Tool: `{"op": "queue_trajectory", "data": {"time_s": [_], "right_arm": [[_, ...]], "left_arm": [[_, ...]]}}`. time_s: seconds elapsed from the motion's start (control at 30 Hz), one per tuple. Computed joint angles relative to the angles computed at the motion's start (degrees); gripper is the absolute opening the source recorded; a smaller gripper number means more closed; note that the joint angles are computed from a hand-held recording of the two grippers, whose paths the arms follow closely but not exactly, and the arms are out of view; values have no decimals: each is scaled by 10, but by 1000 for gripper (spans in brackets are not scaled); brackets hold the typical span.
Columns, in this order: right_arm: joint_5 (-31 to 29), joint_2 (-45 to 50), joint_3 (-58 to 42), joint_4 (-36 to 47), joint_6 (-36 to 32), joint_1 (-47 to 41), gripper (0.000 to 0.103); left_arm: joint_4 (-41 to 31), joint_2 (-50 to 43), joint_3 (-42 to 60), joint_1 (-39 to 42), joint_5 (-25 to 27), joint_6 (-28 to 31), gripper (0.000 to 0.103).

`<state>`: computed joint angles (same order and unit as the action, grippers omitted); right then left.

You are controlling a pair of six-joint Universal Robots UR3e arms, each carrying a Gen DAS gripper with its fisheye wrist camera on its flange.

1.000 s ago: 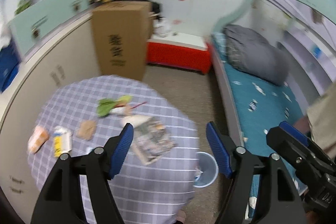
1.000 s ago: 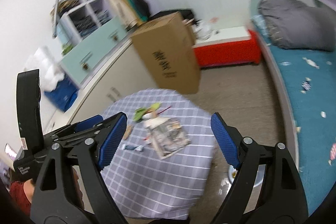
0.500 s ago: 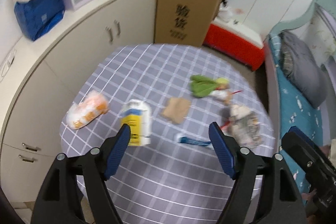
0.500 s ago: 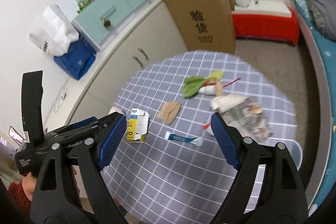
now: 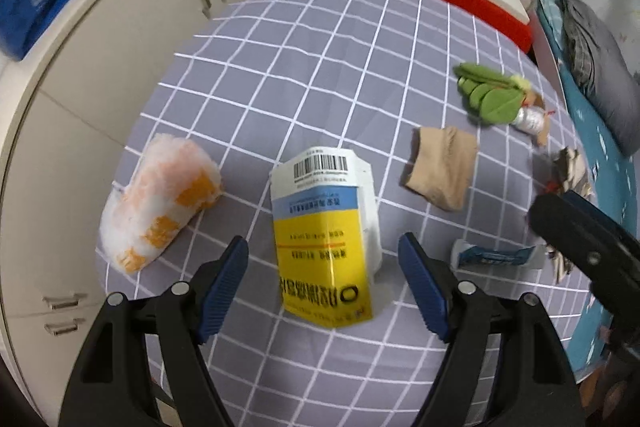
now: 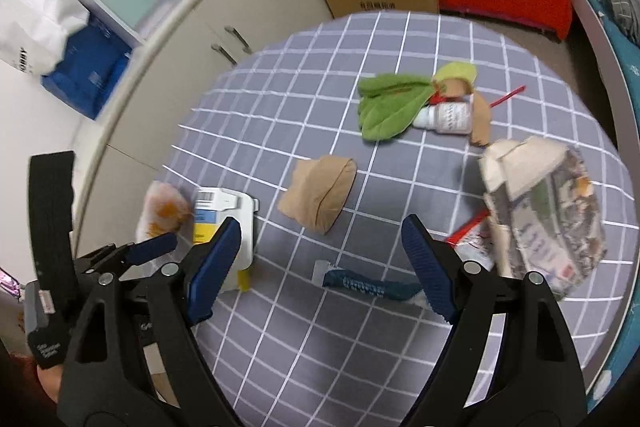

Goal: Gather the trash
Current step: 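Grasp the yellow-and-white medicine box with the left tool while the right tool grasps the beige stocking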

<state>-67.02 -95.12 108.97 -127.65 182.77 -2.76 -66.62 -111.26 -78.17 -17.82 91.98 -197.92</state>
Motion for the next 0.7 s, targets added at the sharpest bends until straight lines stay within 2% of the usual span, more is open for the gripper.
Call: {"op": "queue_trajectory", "data": {"time_s": [0.1, 0.17, 0.2, 0.23, 0.33, 0.47, 0.57, 0.63, 0.7], "right_arm": [[-15, 41, -13, -22, 15, 19, 81], [-26, 68, -26, -36, 18, 31, 81], [-30, 80, -31, -42, 20, 36, 81], [-34, 91, -37, -48, 22, 42, 81], [-45, 123, -55, -60, 22, 57, 81], [-47, 159, -72, -76, 21, 65, 79], [-72, 185, -99, -68, 6, 76, 56], [-83, 193, -107, -67, -9, 82, 35], [-56, 189, -106, -48, -30, 67, 26]], "left_arm": [[6, -6, -9, 10, -12, 15, 75], [12, -10, -16, 12, -13, 25, 64], [19, -9, -24, 15, -22, 30, 55], [32, -6, -36, 19, -34, 33, 53], [61, 4, -52, 18, -24, 39, 42], [74, 18, -57, 27, -19, 37, 39], [83, 27, -59, 31, -19, 33, 38], [88, 28, -55, 29, -10, 29, 38], [85, 27, -46, 24, -4, 22, 37]]}}
